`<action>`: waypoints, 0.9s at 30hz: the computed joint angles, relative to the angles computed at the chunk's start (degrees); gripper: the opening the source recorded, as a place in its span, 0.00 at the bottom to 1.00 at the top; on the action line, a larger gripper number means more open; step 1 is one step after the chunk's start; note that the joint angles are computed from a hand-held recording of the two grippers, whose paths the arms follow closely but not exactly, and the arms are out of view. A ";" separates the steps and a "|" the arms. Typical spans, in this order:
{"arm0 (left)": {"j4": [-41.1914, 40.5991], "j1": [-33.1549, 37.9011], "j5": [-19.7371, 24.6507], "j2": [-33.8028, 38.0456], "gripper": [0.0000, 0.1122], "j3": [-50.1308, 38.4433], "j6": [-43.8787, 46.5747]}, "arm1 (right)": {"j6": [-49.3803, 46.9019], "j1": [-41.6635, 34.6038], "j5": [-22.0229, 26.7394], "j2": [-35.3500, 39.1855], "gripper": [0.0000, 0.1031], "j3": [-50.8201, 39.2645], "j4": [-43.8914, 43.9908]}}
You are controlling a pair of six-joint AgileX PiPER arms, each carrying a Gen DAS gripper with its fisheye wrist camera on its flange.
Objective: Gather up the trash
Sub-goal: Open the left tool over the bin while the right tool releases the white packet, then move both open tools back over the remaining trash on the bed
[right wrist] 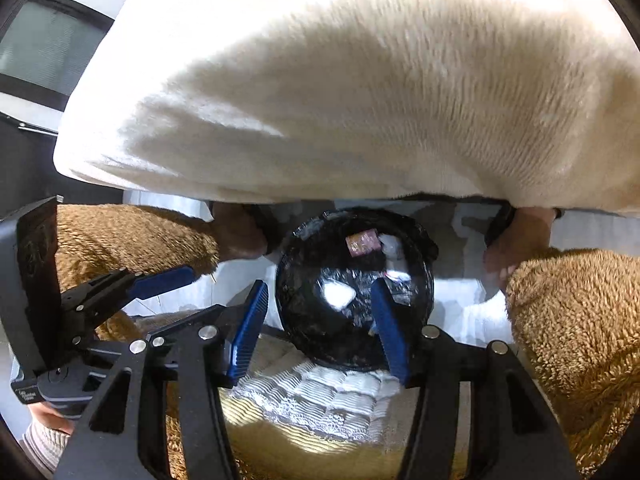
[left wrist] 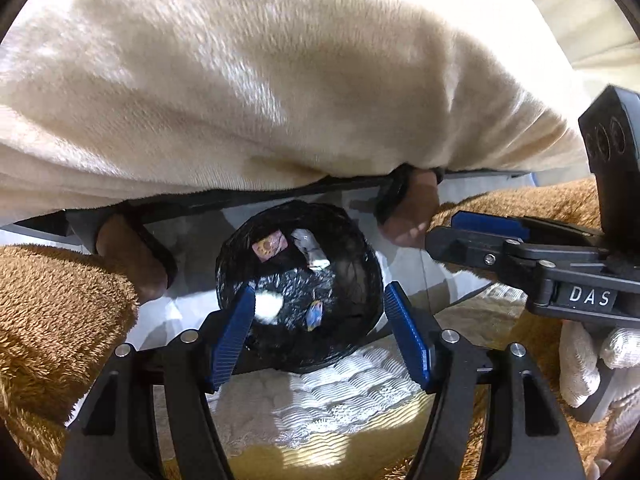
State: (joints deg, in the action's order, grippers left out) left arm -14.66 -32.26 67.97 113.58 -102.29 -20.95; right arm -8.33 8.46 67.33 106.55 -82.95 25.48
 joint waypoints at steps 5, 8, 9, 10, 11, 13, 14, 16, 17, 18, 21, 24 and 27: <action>1.48 -0.22 -4.76 -5.01 0.59 3.40 0.90 | -5.48 -1.54 -4.18 -5.79 0.53 3.97 4.18; 2.74 -0.14 -8.07 -8.06 0.59 5.71 0.13 | -9.06 -1.16 -7.48 -9.88 0.53 6.56 5.49; 3.19 -0.08 -9.04 -8.84 0.59 6.03 -0.30 | -10.16 -1.06 -8.50 -11.02 0.53 7.09 6.06; 3.70 0.15 -10.42 -10.03 0.59 6.86 -0.50 | -11.16 -0.93 -9.68 -12.13 0.53 7.73 6.46; 4.13 0.43 -11.66 -11.20 0.59 7.70 -0.49 | -12.32 -0.91 -10.83 -13.18 0.53 8.26 7.01; 6.23 0.74 -13.44 -12.92 0.59 8.44 -1.88 | -13.63 -1.02 -11.93 -14.28 0.53 8.41 7.77; 7.06 0.95 -14.15 -13.53 0.59 8.64 -2.37 | -14.41 -1.50 -11.18 -14.14 0.53 7.76 8.78; 7.03 2.05 -14.96 -14.09 0.59 8.12 -1.43 | -16.07 -2.55 -10.06 -13.76 0.53 6.26 10.68; 6.93 2.53 -15.13 -14.09 0.59 7.45 -0.76 | -16.32 -2.74 -9.89 -13.52 0.53 5.14 10.76; 7.08 2.95 -15.08 -13.99 0.59 6.44 -0.26 | -16.85 -2.93 -9.94 -13.30 0.53 4.01 11.26; 8.65 3.68 -13.07 -12.34 0.59 2.10 0.36 | -17.57 -3.07 -10.63 -12.11 0.53 -0.63 11.12; 9.92 4.77 -11.40 -10.86 0.59 -1.77 0.93 | -18.37 -2.97 -11.31 -9.50 0.56 -5.89 10.34; 9.03 6.62 -9.42 -8.31 0.60 -7.46 2.10 | -16.52 -3.67 -9.21 -4.14 0.56 -14.19 10.15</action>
